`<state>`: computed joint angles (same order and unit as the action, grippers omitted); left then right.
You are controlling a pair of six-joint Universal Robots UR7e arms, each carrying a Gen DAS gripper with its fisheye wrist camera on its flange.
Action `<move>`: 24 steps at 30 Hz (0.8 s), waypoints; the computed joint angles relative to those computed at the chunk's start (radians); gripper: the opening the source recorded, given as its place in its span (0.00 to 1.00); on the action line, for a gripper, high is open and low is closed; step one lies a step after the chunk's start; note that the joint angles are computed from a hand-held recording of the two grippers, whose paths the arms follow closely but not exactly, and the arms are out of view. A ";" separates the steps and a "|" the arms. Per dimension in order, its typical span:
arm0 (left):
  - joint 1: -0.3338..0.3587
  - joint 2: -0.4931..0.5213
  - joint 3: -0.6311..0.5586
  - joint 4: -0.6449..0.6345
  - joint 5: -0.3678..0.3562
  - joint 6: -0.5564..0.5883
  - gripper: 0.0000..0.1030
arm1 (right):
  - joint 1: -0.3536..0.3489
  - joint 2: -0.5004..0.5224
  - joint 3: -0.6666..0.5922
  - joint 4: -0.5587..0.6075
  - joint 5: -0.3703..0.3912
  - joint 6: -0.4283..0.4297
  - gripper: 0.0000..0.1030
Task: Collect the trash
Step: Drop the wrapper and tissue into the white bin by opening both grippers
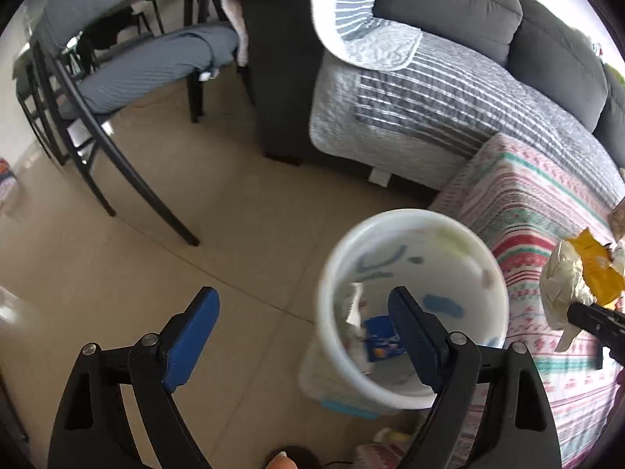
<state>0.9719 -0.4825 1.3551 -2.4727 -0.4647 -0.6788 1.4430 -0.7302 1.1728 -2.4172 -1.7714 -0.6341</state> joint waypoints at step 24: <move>0.007 -0.074 0.118 0.002 0.006 0.013 0.91 | 0.026 0.088 -0.019 -0.016 0.061 -0.040 0.34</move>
<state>0.9793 -0.5567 1.4729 -2.4705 -0.4583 -0.6656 1.4694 -0.6425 1.1536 -2.4335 -1.7099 -0.6746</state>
